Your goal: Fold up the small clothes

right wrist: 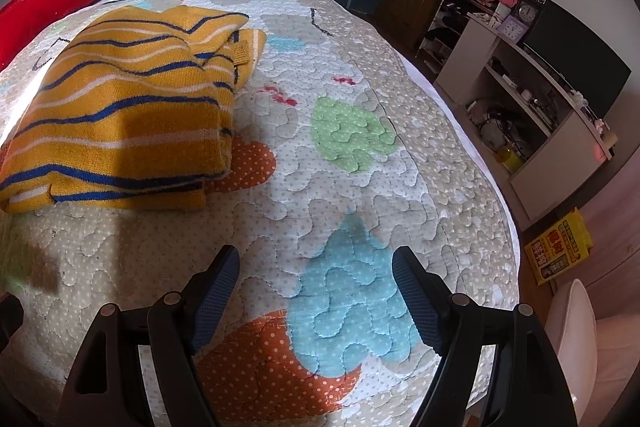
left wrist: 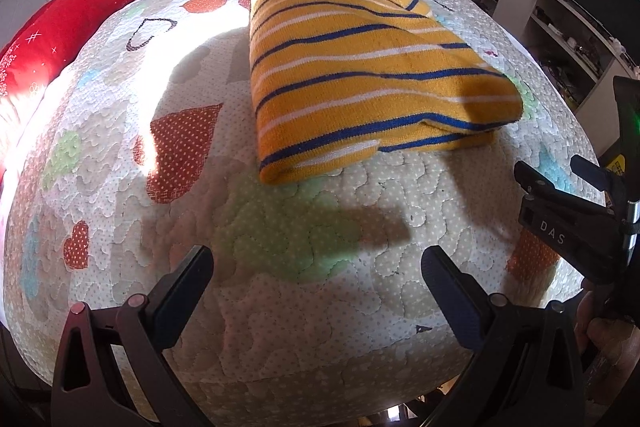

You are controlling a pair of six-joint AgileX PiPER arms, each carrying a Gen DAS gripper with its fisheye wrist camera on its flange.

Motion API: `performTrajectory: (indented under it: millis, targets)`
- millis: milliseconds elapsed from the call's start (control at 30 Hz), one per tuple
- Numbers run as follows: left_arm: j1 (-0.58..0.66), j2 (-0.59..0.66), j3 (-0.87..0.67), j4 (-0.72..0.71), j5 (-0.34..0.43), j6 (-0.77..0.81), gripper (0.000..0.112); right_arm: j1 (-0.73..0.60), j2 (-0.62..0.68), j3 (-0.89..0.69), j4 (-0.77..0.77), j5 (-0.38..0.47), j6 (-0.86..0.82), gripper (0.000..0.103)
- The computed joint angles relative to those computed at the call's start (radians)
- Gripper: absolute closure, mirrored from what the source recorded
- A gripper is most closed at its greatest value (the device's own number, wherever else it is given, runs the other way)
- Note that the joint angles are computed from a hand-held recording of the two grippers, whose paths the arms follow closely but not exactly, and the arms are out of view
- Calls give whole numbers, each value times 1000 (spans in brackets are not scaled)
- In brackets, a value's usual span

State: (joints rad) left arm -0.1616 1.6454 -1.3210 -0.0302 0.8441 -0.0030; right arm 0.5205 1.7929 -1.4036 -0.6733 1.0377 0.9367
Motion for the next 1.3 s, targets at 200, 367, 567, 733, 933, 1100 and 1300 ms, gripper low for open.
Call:
performTrajectory:
  millis: [200,367,567,733,933,1100,1300]
  targets:
    - [2,8,-5,5,1,-2,9,4,11,-17,14,1,-20,20]
    - [8,18,-34,10,-7,-2,9,12,15,-32,9,6,-19,20]
    - [2,16,-48,51,-51,-49,9,5,-3,-40,5,-20,-7,18]
    - [6,15,-55,31,-66,-36,9,2,8,-67,15,-28,-26,18]
    - [17,15,-65,-25,-83,12,9,-2,6,-79,31,-56,-29,18]
    - [27,53,-118,-67,-64,36,9,-4,16,-110,31,-58,-48,17]
    - [28,114,-202,-6,-58,-6,9,-11,31,-154,42,-65,-77,17]
